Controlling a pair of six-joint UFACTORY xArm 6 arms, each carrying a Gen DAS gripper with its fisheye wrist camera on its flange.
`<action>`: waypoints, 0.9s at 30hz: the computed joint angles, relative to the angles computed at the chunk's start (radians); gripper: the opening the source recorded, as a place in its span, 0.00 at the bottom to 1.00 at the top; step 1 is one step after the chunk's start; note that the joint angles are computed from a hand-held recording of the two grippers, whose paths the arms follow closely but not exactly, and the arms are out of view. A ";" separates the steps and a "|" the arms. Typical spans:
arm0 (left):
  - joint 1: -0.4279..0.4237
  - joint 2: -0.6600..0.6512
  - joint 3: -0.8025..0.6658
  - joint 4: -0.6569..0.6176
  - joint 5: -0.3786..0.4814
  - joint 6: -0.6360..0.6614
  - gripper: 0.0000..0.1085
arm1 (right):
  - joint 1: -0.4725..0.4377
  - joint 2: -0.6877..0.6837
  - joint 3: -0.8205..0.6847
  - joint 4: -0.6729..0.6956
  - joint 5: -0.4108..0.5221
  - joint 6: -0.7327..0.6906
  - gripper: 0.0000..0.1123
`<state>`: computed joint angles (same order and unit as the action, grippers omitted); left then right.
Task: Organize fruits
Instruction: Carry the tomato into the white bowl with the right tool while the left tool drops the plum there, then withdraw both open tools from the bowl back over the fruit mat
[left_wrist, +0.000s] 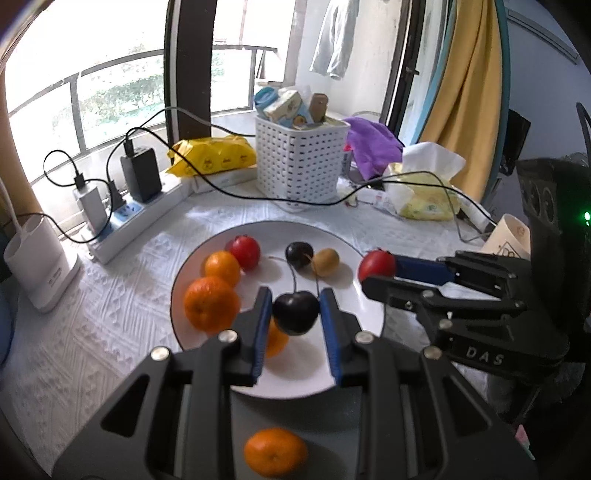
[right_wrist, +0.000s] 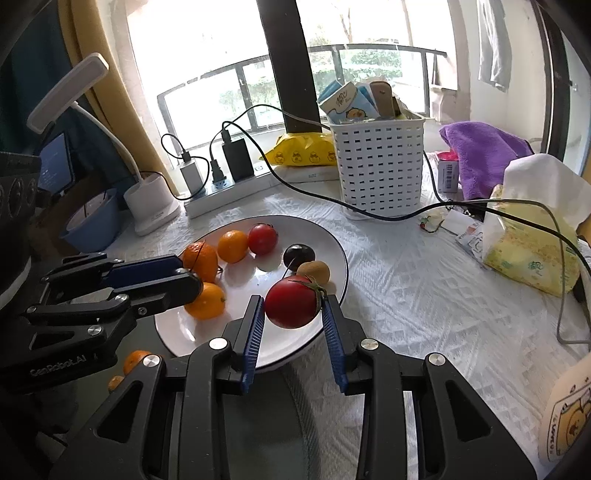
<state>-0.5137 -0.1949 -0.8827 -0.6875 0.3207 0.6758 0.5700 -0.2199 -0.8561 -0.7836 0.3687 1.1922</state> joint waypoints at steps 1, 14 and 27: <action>0.001 0.014 -0.011 -0.001 -0.002 0.003 0.25 | -0.005 0.006 -0.003 0.004 -0.006 -0.004 0.31; 0.021 0.114 -0.097 -0.012 0.028 -0.004 0.26 | -0.025 0.056 -0.029 0.055 -0.021 -0.056 0.31; 0.033 0.036 -0.040 -0.045 0.010 0.012 0.31 | 0.009 0.043 -0.050 0.022 0.038 -0.022 0.31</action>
